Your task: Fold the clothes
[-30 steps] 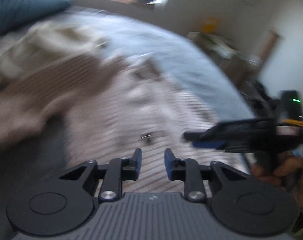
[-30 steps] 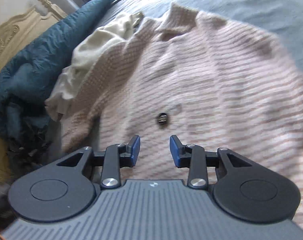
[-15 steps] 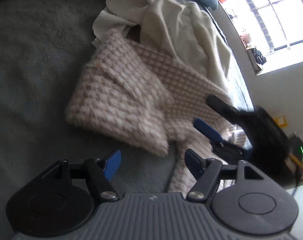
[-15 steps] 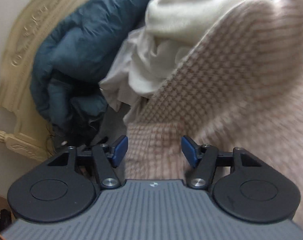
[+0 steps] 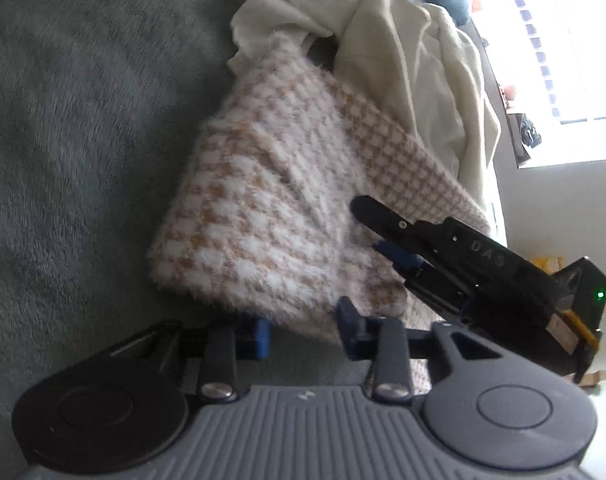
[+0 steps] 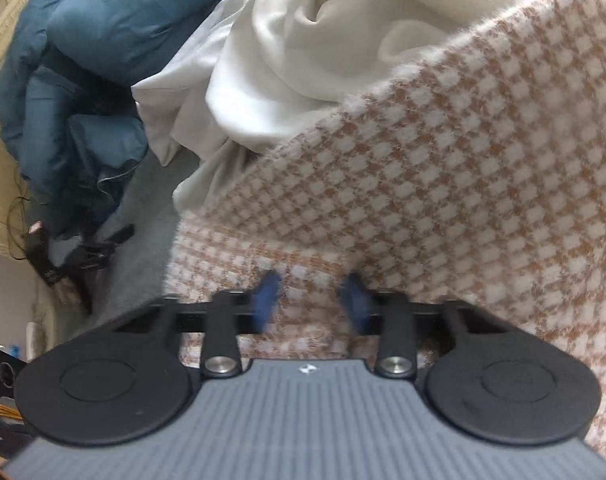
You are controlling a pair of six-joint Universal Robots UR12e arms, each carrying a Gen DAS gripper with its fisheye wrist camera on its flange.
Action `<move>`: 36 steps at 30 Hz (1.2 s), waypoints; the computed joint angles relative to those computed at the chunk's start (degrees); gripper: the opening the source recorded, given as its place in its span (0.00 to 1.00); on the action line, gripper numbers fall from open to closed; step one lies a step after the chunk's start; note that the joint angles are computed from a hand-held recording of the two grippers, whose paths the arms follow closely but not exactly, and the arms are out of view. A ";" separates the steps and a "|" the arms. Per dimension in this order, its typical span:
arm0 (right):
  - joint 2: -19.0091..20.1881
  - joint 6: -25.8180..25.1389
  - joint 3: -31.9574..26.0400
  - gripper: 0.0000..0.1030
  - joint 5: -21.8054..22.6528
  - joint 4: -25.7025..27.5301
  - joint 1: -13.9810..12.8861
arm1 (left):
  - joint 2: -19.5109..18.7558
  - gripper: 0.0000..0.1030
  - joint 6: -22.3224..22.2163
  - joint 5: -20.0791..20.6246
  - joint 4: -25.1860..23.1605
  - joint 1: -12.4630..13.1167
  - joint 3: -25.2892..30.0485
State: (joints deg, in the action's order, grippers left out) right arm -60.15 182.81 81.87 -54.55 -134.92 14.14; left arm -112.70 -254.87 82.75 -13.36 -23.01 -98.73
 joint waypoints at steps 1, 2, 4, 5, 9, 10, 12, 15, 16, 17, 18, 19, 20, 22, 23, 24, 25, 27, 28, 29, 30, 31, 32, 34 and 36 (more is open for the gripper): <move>-0.22 0.90 0.46 0.13 0.19 -1.32 -0.03 | 0.11 0.26 1.44 0.95 -0.38 -0.27 0.26; -0.46 1.76 0.94 0.09 0.34 -2.68 -0.08 | 0.27 0.24 2.11 1.73 0.28 -0.55 0.27; -1.55 2.99 2.40 0.08 0.53 -6.12 -0.57 | 0.58 0.22 3.49 3.26 1.62 -1.11 0.28; -2.14 3.65 3.13 0.08 0.72 -7.95 -0.83 | 0.77 0.21 4.23 3.83 2.56 -1.44 0.42; -6.53 6.59 7.91 0.07 1.12 -16.87 -2.63 | 0.93 0.21 9.62 8.51 8.37 -4.08 2.17; -7.91 7.91 9.28 0.07 0.95 -19.22 -3.24 | 0.66 0.21 11.54 8.32 9.95 -4.70 3.04; -11.30 10.65 12.56 0.07 0.11 -23.64 -4.75 | -0.04 0.21 15.36 7.17 11.77 -6.01 5.37; -18.03 12.86 18.37 0.07 -3.52 -27.37 -7.62 | -1.49 0.21 18.72 0.75 14.71 -7.45 8.38; -20.48 12.84 20.32 0.07 -5.42 -27.28 -8.52 | -2.08 0.21 19.11 -1.91 15.24 -7.94 9.30; -22.93 12.77 22.17 0.07 -7.32 -27.04 -9.45 | -2.71 0.20 19.47 -4.57 15.75 -8.42 10.29; -25.47 12.65 24.00 0.07 -9.52 -26.25 -10.33 | -3.19 0.20 19.76 -6.77 15.42 -8.92 10.93; -28.02 12.37 25.74 0.07 -11.37 -24.79 -11.29 | -3.70 0.20 20.06 -8.98 15.07 -9.42 11.63; -30.31 12.46 27.29 0.07 -12.85 -23.20 -12.22 | -4.02 0.20 20.63 -11.11 14.01 -9.82 12.04; -34.56 13.95 30.34 0.07 -14.42 -19.34 -14.33 | -4.37 0.20 22.59 -14.12 10.41 -10.79 12.44; -36.04 14.53 31.53 0.07 -15.20 -17.43 -14.81 | -4.40 0.20 23.73 -15.01 8.01 -11.17 12.35; -37.32 14.74 32.78 0.07 -16.05 -15.36 -15.33 | -4.45 0.20 24.91 -15.86 5.54 -11.56 12.33; -37.92 14.71 33.90 0.07 -16.64 -13.73 -15.48 | -4.44 0.20 25.73 -16.80 3.12 -11.68 12.11; -38.37 14.70 35.90 0.07 -16.94 -10.94 -15.66 | -4.14 0.19 27.38 -16.87 -3.36 -11.95 11.74; -38.27 14.80 36.82 0.07 -16.67 -9.82 -15.68 | -4.01 0.19 28.78 -16.99 -5.55 -11.69 11.20; -38.02 15.62 37.89 0.07 -15.83 -9.43 -15.68 | -3.67 0.19 29.83 -17.16 -7.93 -11.42 10.64; -37.50 15.25 38.51 0.07 -14.93 -8.55 -15.60 | -3.34 0.19 30.63 -17.46 -10.95 -11.25 10.29; -37.31 14.67 39.06 0.07 -14.48 -7.56 -15.27 | -3.09 0.19 30.99 -17.92 -13.01 -11.04 9.85; -37.06 14.00 39.53 0.07 -13.95 -6.48 -14.98 | -2.77 0.19 31.81 -18.69 -14.99 -10.53 9.46; -36.25 11.14 39.24 0.08 -11.43 -2.57 -15.17 | -2.20 0.21 33.17 -20.03 -18.63 -9.66 8.91; -36.39 7.89 38.78 0.12 -9.88 1.61 -15.47 | -1.77 0.23 33.41 -20.72 -20.51 -9.20 8.51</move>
State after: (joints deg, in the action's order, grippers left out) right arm -96.54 190.70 120.65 -64.43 -133.31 -1.33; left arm -114.47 -221.46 62.03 -33.87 -32.21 -90.23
